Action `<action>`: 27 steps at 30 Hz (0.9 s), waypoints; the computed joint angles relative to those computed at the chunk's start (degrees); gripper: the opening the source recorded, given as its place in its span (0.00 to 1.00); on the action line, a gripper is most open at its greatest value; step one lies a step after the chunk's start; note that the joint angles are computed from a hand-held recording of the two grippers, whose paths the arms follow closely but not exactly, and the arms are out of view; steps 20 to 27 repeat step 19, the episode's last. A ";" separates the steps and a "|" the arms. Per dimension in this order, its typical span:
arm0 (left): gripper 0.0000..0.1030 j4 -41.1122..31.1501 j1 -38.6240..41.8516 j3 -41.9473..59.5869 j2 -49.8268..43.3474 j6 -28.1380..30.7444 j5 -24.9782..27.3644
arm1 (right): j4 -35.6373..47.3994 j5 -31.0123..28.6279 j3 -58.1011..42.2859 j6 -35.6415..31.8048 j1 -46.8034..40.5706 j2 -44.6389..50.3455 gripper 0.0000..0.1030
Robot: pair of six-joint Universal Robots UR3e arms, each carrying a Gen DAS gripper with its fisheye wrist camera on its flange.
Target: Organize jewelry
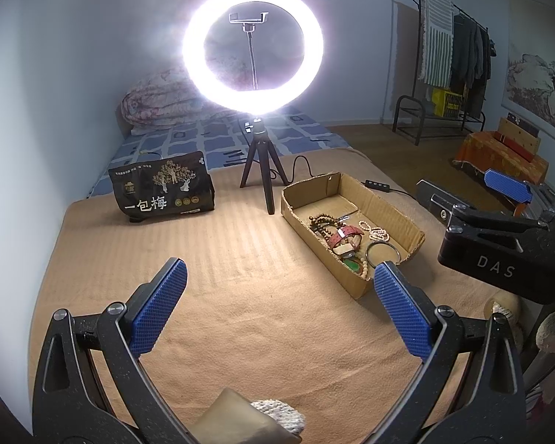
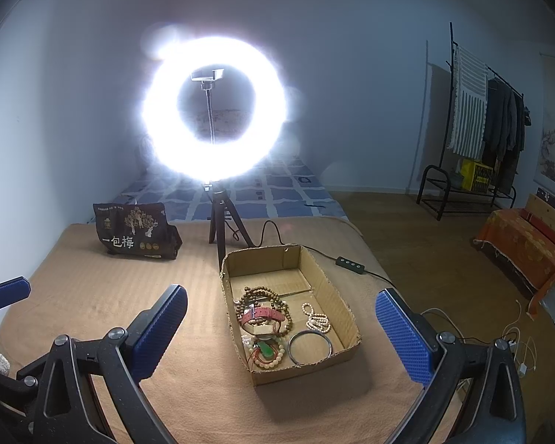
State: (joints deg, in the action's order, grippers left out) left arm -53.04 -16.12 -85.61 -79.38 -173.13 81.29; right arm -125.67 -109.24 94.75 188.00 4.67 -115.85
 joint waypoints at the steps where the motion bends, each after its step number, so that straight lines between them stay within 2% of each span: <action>1: 1.00 -0.03 -0.07 0.15 -0.07 -0.05 0.07 | 0.06 0.09 -0.05 0.03 -0.02 0.02 1.00; 27: 1.00 2.68 -0.71 -0.14 -0.30 -0.09 1.79 | 0.50 -0.33 0.54 0.24 0.58 -0.11 1.00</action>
